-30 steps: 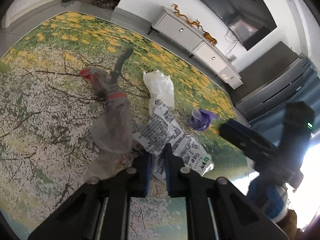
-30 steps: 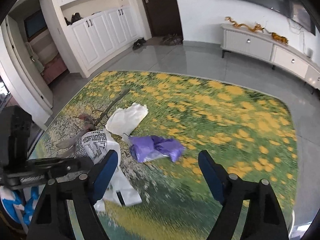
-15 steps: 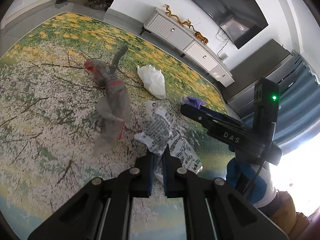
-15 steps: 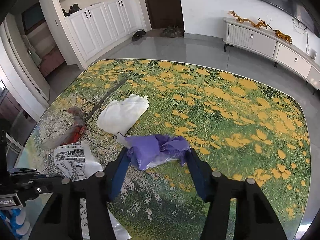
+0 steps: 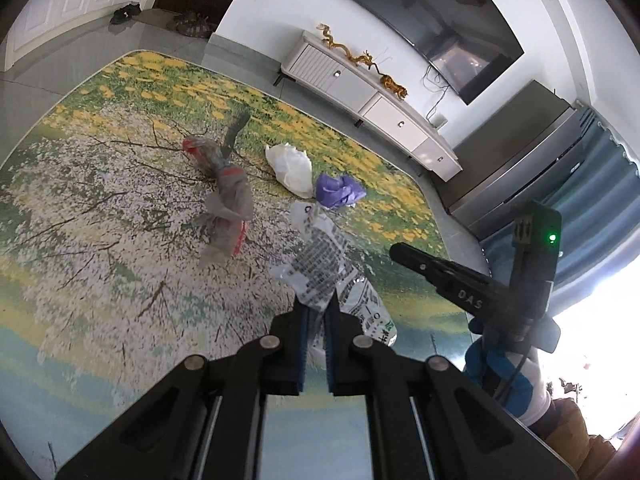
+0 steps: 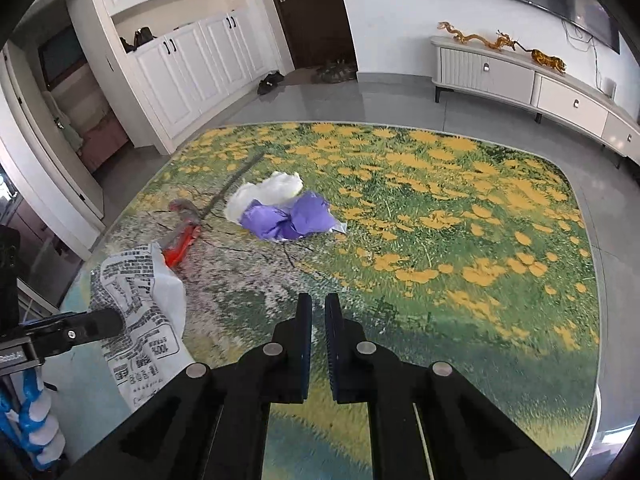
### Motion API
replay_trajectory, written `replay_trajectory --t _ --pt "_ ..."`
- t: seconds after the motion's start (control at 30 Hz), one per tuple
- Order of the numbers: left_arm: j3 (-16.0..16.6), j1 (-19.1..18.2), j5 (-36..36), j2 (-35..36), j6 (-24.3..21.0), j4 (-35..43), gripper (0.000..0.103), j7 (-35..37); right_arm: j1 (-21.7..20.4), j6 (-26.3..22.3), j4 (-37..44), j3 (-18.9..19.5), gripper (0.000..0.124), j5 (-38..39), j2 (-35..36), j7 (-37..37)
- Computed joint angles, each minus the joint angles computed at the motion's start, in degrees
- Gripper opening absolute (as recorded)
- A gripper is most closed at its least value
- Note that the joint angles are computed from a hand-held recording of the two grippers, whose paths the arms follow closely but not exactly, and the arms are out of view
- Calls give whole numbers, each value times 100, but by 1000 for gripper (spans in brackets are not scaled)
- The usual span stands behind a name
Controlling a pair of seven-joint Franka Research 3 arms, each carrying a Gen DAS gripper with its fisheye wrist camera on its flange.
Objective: Collect trash
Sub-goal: 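Lift both bags off the table and turn toward the bin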
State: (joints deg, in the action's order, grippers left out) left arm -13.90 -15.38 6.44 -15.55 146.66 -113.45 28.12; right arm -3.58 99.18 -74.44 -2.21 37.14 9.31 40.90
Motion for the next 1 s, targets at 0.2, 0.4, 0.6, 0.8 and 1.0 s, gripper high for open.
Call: replay_trajectory --t 0.2,0.4,0.6,0.8,1.0 --pt "-4 7 66 -232 -9 -183 6 -84 42 78 250 63 51 117 79 53" --pt "27 18 39 -324 25 -277 6 -85 260 262 575 222 75 -123 372 -23" --pt "89 16 -63 -417 116 -438 6 -43 409 299 857 362 82 -305 715 -155" --pt "115 10 -140 -405 178 -451 6 40 478 280 1110 434 70 -459 1026 -104" --pt "85 23 -119 -349 151 -384 6 55 363 194 1066 472 59 -336 1022 -143"
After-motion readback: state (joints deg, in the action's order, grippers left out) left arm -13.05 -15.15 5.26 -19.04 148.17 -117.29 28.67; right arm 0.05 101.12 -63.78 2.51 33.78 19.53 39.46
